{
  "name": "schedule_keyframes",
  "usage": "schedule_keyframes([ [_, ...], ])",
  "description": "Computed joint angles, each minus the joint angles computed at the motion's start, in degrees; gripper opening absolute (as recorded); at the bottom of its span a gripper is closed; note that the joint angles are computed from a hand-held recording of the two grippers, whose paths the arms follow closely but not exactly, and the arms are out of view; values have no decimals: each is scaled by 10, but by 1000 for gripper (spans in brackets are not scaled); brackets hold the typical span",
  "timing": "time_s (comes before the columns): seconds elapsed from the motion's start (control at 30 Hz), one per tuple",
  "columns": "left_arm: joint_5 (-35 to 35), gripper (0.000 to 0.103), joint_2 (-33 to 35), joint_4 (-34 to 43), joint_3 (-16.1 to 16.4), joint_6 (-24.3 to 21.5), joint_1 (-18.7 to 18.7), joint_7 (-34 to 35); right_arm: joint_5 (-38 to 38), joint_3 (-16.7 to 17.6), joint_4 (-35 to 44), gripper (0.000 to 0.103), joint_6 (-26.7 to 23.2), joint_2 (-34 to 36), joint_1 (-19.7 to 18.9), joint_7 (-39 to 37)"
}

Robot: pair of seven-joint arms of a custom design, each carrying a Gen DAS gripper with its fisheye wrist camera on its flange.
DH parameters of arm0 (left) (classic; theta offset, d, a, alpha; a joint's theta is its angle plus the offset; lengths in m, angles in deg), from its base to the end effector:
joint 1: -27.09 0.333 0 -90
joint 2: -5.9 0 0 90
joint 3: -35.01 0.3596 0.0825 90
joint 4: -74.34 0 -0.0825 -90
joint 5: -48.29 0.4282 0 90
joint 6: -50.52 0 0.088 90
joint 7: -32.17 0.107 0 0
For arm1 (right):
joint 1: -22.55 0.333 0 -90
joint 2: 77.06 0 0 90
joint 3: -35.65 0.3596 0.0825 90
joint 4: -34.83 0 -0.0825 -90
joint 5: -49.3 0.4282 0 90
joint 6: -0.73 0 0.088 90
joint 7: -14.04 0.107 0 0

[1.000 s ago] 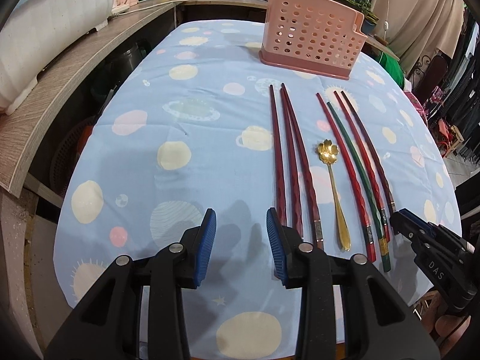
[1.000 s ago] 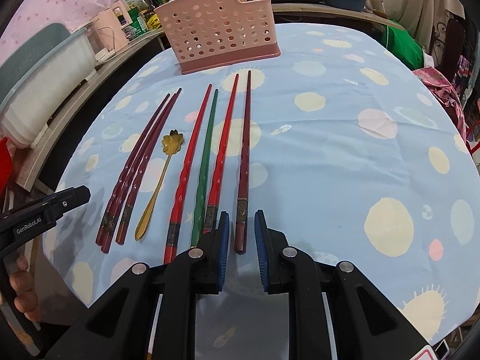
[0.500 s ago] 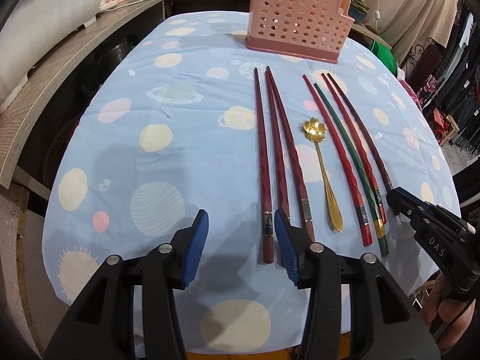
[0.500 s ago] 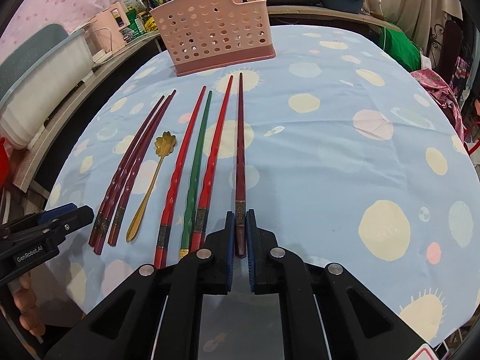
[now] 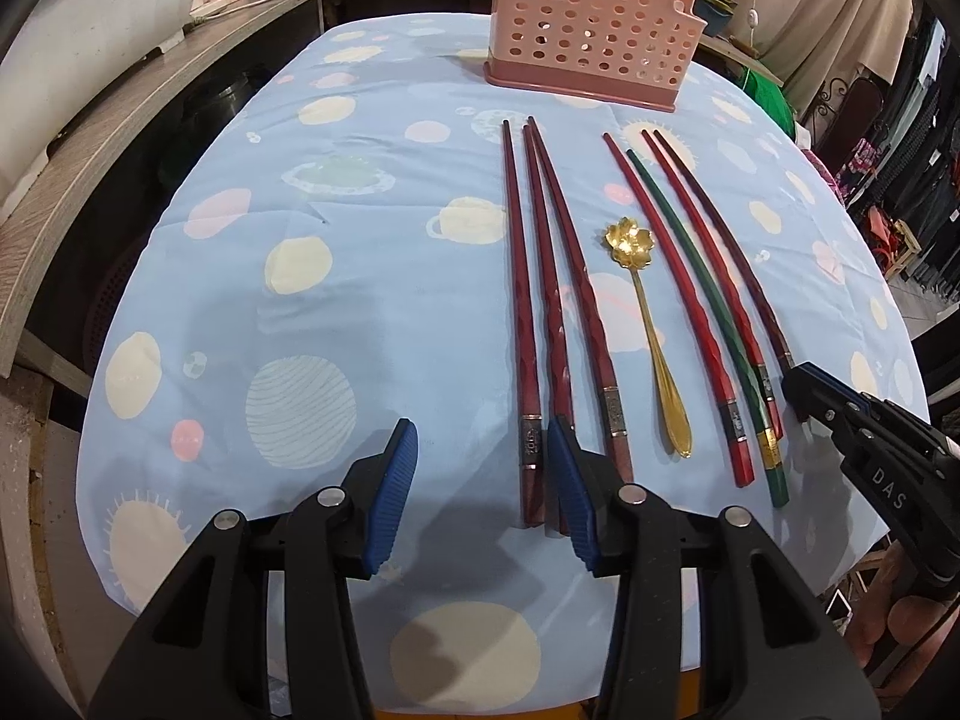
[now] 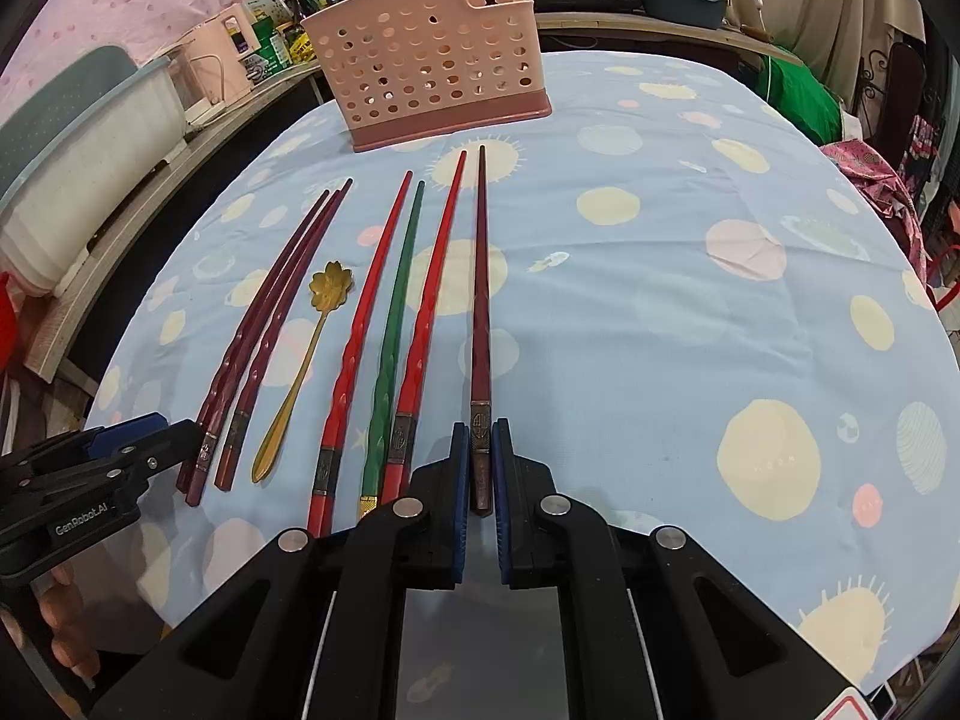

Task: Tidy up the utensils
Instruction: 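Grasp a dark red chopstick with the left tool while the right tool grasps another dark red chopstick, then lift both dark red chopsticks into the pink basket and open both tools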

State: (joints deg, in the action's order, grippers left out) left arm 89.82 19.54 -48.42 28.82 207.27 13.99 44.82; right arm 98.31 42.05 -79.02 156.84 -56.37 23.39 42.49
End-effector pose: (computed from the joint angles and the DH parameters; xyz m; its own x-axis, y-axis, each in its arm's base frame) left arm 0.5894 -0.2314 0.3349 0.3632 -0.9259 0.1039 -0.8009 -0.3672 -0.4729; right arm 0.6780 0.0534 0.3228 0.4777 -0.8628 -0.1656 -0.7697 -0.3202 -0.5524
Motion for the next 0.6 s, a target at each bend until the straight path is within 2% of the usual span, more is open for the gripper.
schedule_keyframes([
  [0.17, 12, 41, 2, 5, 0, -16, -6, -1, 0, 0, 1, 7, -1, 0, -1, 1],
  [0.2, 12, 38, 2, 5, 0, -14, -5, -1, 0, 0, 1, 7, -1, 0, -1, 1],
  [0.27, 14, 31, 1, 3, 0, -9, -4, 0, 0, 0, 0, 7, 0, 0, 0, 0],
  [0.33, 14, 14, 1, 1, -1, 1, -2, 1, -1, 0, 0, 7, -1, 0, 0, 0],
  [0.4, 8, 7, 1, -3, -2, 14, 1, 9, -1, 0, 0, 7, -2, -1, -1, -1],
  [0.6, 10, 7, -1, -5, 1, 18, -3, 9, 2, -1, -3, 7, -8, -5, -3, -2],
])
